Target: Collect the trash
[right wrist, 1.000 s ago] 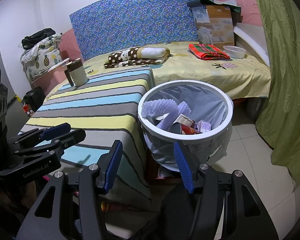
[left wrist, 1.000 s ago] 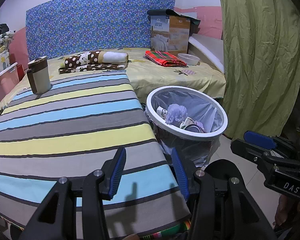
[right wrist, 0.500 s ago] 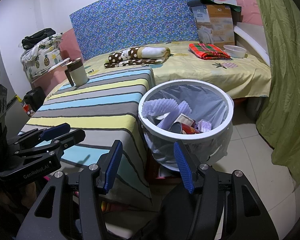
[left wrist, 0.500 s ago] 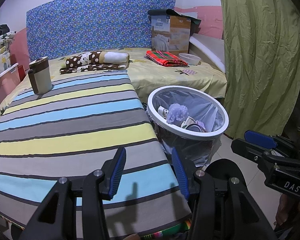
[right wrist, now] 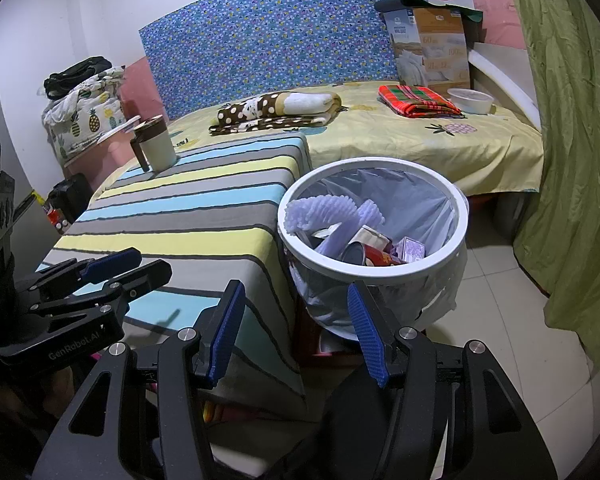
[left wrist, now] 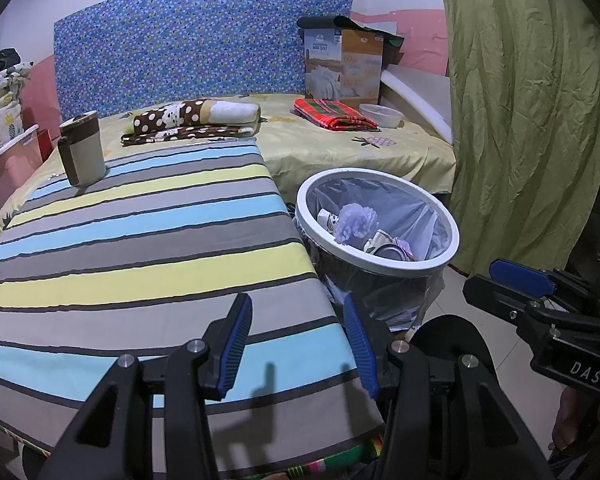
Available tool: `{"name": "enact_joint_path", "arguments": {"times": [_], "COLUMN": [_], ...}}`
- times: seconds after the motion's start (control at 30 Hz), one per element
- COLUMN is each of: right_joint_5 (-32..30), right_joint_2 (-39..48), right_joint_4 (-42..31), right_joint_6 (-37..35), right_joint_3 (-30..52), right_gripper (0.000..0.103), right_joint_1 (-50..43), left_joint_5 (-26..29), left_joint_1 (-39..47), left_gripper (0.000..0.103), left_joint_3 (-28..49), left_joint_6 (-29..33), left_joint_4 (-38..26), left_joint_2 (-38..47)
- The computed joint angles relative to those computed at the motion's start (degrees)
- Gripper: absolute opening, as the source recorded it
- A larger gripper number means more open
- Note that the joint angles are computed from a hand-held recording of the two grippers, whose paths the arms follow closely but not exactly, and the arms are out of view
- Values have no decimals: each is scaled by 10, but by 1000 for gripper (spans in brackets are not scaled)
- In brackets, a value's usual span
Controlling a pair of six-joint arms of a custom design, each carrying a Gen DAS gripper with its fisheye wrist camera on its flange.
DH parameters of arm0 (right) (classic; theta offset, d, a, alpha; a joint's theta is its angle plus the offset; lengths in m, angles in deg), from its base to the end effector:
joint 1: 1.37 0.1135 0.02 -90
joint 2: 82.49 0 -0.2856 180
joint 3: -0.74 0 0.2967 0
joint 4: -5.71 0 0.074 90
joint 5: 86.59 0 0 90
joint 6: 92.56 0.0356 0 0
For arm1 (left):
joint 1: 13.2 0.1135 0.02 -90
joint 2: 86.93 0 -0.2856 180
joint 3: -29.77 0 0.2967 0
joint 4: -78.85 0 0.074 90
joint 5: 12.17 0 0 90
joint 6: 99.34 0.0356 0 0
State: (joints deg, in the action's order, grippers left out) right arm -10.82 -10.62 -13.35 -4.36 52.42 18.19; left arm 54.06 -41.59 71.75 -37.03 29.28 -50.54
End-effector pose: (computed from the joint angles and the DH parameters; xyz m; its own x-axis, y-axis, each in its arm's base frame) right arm 0.2738 0.1065 0.2139 -0.5801 -0.2384 -0.7789 -0.5224 0.8426 0.1311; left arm 0.1494 -0.0644 0.2378 -0.6246 -0.1458 -0.7672 -0.1245 0.9884 -0.0865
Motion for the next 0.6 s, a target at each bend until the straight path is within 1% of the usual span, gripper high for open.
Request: {"name": "enact_joint_path", "arguments": {"times": [0.6], "right_joint_5": [1], "right_joint_2": [-4], "right_joint_4": [-4], "right_joint_6": [3], "right_joint_3": [-2], "right_gripper": [55], "right_joint_1": [2], "left_joint_5": [-7], "left_joint_1": [-10], "left_gripper": [49], "left_joint_3": [3], "left_joint_6": [-6], "left_joint_4": [2], "left_joint_2": [14]}}
